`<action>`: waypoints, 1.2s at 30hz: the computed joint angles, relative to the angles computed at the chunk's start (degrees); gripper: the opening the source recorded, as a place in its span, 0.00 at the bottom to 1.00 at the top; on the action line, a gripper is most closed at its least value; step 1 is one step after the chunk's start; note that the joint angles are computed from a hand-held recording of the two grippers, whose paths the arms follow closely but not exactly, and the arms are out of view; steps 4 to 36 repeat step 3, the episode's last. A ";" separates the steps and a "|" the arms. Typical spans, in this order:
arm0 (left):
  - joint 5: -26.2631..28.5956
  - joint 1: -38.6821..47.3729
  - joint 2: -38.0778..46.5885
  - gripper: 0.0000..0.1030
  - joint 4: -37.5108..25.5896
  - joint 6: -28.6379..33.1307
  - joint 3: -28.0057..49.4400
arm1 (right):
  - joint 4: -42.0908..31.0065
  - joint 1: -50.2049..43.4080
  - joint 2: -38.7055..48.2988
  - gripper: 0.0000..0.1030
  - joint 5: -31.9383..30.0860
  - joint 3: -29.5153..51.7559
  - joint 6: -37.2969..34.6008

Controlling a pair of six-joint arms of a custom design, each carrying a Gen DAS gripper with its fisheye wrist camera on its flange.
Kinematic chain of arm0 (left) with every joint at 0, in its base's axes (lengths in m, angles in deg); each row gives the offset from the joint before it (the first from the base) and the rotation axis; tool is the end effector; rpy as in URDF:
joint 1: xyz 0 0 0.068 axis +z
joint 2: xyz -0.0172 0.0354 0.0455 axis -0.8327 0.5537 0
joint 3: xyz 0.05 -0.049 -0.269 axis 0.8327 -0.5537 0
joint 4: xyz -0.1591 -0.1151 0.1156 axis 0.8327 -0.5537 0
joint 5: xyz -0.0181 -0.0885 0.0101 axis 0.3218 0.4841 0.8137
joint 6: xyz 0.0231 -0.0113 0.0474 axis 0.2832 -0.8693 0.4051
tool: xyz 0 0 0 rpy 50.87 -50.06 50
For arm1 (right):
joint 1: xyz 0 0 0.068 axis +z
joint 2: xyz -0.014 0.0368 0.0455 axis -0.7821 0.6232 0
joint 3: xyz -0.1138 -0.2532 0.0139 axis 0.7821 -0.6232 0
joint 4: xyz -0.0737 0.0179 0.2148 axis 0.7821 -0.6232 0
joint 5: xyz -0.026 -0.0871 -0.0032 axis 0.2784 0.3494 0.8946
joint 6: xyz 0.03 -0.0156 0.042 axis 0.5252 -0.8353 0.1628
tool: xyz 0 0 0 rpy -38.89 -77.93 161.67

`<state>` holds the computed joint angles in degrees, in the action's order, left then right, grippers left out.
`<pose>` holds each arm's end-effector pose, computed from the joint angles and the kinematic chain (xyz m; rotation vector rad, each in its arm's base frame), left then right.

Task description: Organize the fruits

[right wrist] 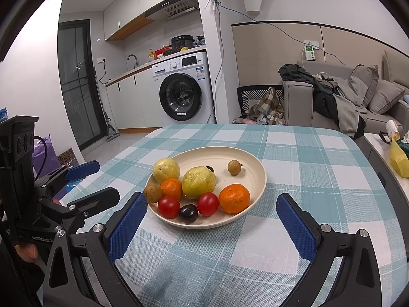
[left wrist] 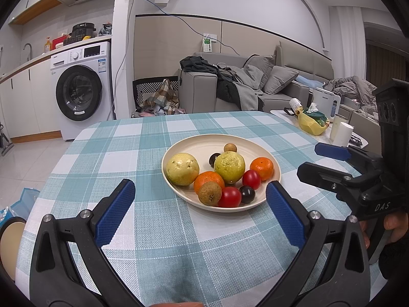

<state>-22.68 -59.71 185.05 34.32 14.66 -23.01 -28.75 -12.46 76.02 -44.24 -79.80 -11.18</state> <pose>0.2564 -0.0289 0.1395 0.4590 2.0046 -0.3607 0.1468 0.0998 0.1400 -0.0663 2.0656 0.1995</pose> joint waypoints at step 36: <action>-0.01 0.00 0.04 0.99 0.05 0.01 0.00 | -0.04 -0.07 -0.04 1.00 -0.05 0.01 -0.06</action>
